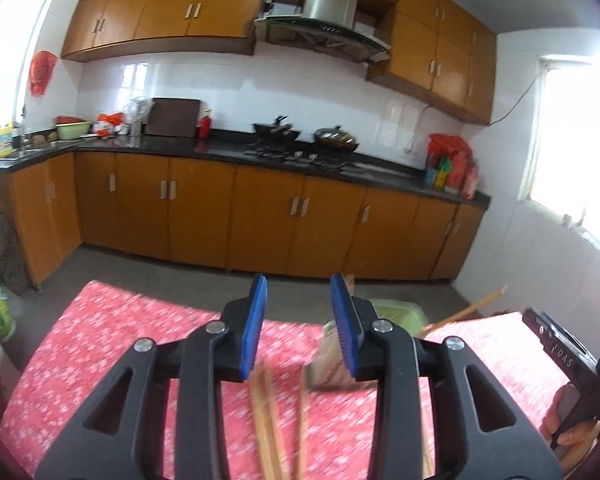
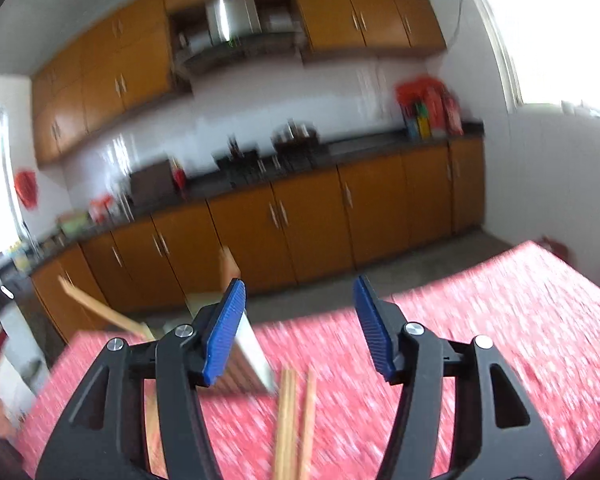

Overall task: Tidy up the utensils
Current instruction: 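Open the right tool to drop its chopstick into the holder while the left tool opens too, then lower the right tool onto another chopstick and close it while the left tool grasps one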

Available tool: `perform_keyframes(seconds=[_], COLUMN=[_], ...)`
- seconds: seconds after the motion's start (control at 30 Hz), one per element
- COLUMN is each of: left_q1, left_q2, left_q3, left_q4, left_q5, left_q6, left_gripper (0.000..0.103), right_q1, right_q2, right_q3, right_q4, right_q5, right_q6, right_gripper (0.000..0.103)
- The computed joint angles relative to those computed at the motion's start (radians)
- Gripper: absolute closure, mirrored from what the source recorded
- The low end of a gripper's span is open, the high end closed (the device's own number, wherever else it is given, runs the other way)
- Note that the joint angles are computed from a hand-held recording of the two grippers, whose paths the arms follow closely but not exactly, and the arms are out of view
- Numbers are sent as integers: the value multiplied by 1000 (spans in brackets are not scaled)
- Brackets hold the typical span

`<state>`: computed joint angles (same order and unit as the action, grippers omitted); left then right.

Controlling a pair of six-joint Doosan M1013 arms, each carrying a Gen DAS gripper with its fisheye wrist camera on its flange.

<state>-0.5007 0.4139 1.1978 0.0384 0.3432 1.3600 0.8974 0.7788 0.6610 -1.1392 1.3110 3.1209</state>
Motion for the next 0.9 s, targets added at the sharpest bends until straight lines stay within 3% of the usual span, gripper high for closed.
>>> perform_keyframes(seconds=[0.07,0.2,0.3,0.47,0.6,0.73,0.9], left_q1=[4,16,28,37,40,39,24], left_q2=[-7,10,27,48,56,67,86], left_q3=[30,64,73,87,95,88,69], left_q4=[61,72,18,-72,-142,-211,-205], left_q5=[13,106,167,219,245,284,331], left_q6=[-44,-45,-10,50,109,176,198], left_gripper=[68,68,68,68,68,75,83], right_q1=[-14,-44,-53,-52,-50,-58,-61], right_q2=[-2,-3,17,77,107,71,52], right_q3=[29,88,92,9,-35,25,58], right_q4=[140,392,500,557,551,533,530], right_q5=[3,-69,-106,-62,0,11,3], right_q6=[-47,-87,-126,-216,-243,-162,-146], right_gripper=[51,78,81,82,95,95,95])
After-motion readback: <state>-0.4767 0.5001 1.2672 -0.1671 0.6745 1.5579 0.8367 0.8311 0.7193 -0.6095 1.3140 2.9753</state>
